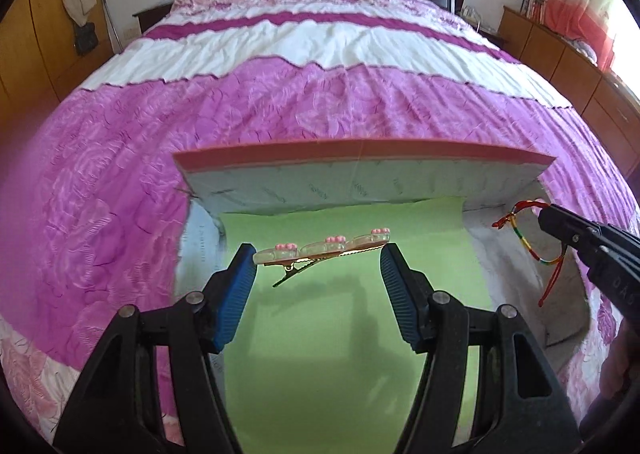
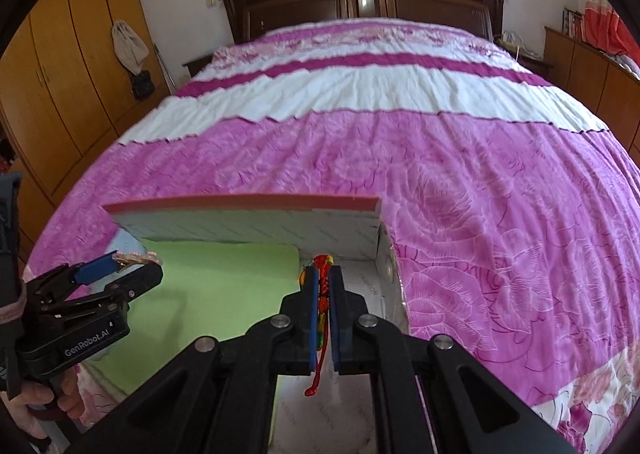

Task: Organize jewelry
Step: 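Release the hair clip into the pink box with the left tool while the right tool drops the bracelet in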

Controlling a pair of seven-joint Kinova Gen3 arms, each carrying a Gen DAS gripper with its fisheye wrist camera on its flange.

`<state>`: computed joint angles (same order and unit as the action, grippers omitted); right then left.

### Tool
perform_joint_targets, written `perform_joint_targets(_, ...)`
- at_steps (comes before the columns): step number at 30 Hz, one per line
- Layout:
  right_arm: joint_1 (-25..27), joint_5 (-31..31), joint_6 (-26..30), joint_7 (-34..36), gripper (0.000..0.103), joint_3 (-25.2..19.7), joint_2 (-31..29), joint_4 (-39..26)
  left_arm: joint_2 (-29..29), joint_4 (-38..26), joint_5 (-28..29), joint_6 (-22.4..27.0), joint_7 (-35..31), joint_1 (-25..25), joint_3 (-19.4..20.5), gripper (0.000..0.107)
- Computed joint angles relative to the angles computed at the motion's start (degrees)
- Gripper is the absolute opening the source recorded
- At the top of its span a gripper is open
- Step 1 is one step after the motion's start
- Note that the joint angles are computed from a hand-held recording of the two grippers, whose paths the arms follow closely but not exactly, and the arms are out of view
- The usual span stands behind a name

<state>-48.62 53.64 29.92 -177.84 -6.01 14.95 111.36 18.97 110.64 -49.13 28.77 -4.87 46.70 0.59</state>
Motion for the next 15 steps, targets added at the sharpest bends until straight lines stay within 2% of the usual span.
perform_joint_targets(4, 2.14, -5.71, -0.35, 6.12, 0.006, -0.43, 2.85, -2.32, 2.46, -2.23, 6.13, 0.08, -6.67, -3.47, 2.28, 0.056)
perform_joint_targets(8, 2.28, -10.40, 0.33, 11.22, 0.006, 0.85, 5.03, -4.33, 4.18, -5.09, 11.10, 3.49, -13.43, -3.82, 2.82, 0.057)
perform_joint_targets(11, 1.15, -11.70, 1.52, 13.20, 0.006, 2.27, 6.06, -5.42, 4.97, -6.51, 14.56, 4.61, -18.12, -4.52, 3.19, 0.057)
perform_joint_targets(15, 0.05, -12.60, 2.87, 14.65, 0.006, 3.24, 6.79, -6.48, 5.15, -6.79, 17.51, 4.52, -20.23, -4.37, 2.18, 0.057)
